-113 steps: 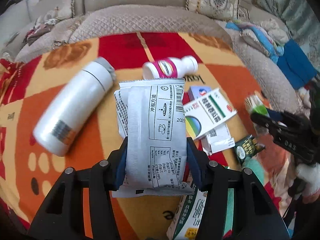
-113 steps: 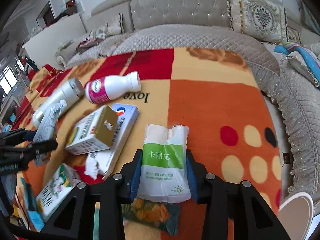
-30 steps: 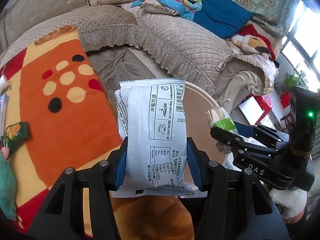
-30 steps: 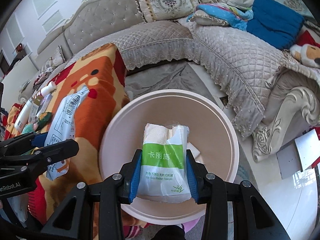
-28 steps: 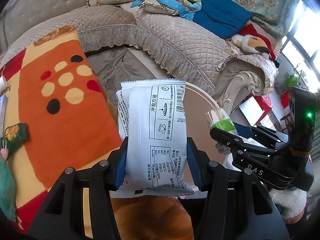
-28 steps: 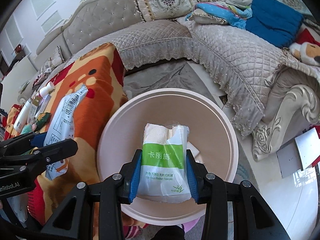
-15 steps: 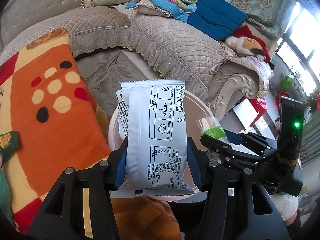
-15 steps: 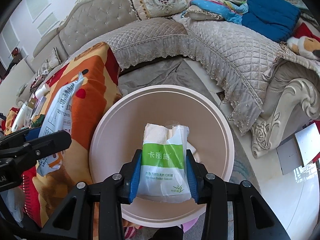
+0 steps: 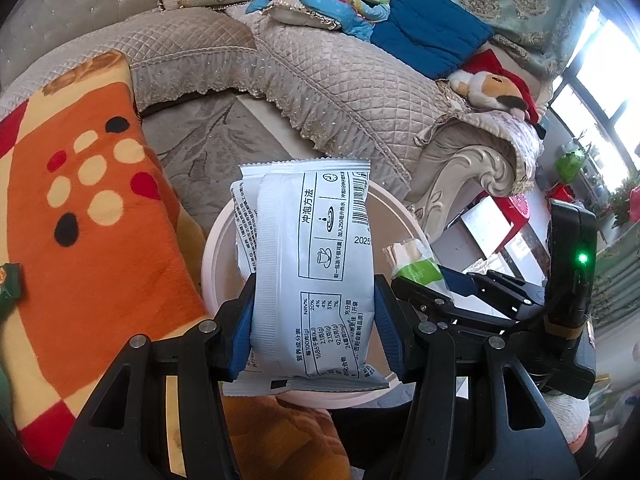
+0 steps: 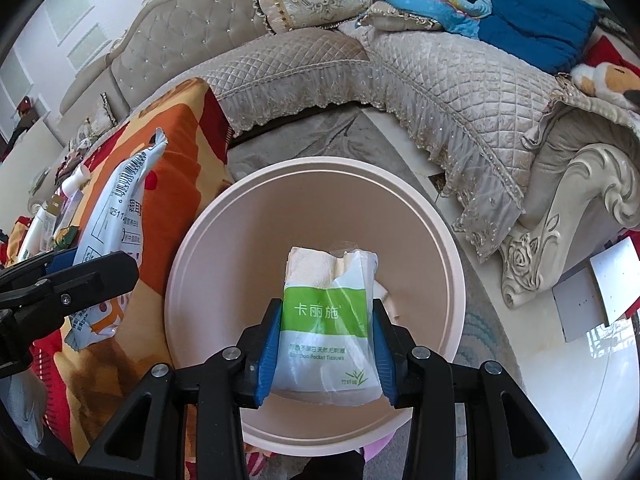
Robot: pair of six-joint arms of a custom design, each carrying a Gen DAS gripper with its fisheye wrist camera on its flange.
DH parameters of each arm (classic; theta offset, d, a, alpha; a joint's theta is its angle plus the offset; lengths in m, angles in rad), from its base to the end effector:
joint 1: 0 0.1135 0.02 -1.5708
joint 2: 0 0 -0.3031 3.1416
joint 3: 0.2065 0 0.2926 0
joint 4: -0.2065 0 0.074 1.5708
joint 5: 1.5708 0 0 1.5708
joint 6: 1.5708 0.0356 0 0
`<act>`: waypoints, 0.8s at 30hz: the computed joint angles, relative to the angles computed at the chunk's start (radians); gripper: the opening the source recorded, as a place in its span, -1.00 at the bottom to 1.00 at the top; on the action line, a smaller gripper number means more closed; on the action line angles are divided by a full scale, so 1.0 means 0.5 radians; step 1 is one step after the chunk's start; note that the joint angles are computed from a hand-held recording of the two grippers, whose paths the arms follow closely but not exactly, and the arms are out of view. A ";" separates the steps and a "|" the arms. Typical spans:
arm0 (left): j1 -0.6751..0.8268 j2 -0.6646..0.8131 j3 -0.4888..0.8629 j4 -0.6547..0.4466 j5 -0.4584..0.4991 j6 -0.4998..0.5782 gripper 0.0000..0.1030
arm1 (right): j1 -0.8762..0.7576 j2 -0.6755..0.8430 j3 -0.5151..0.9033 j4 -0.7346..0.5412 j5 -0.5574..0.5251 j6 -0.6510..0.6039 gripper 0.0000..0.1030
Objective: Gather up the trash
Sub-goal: 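Open both grippers to drop the wrapper and tissue pack into the bin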
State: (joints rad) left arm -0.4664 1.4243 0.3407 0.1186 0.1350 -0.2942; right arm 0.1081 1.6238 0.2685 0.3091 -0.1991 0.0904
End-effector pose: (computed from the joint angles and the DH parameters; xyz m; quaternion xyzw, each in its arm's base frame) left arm 0.1989 -0.1055 0.0985 0.1019 0.9470 -0.1703 0.2524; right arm 0.2085 0.0297 0.0550 -0.0343 0.9607 0.1211 0.2472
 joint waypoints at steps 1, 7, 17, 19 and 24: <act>0.003 0.000 -0.004 0.009 0.004 -0.005 0.02 | -0.003 0.008 0.003 0.001 0.002 0.000 -0.24; 0.033 0.007 0.000 0.006 0.027 -0.019 0.07 | 0.000 0.030 0.013 -0.001 0.025 0.031 -0.07; 0.085 0.015 0.000 0.020 0.097 -0.023 0.22 | 0.013 0.064 0.033 -0.015 0.017 0.054 -0.05; 0.090 -0.005 -0.007 0.010 0.095 -0.019 0.23 | 0.002 0.065 0.036 -0.022 0.013 0.058 -0.05; 0.097 -0.038 -0.023 0.002 0.094 -0.022 0.23 | -0.002 0.057 0.036 -0.036 0.004 0.067 -0.03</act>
State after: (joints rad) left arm -0.4177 1.4053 0.3294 0.1197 0.1819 -0.3051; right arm 0.1070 1.6521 0.2865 0.2913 -0.1971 0.1239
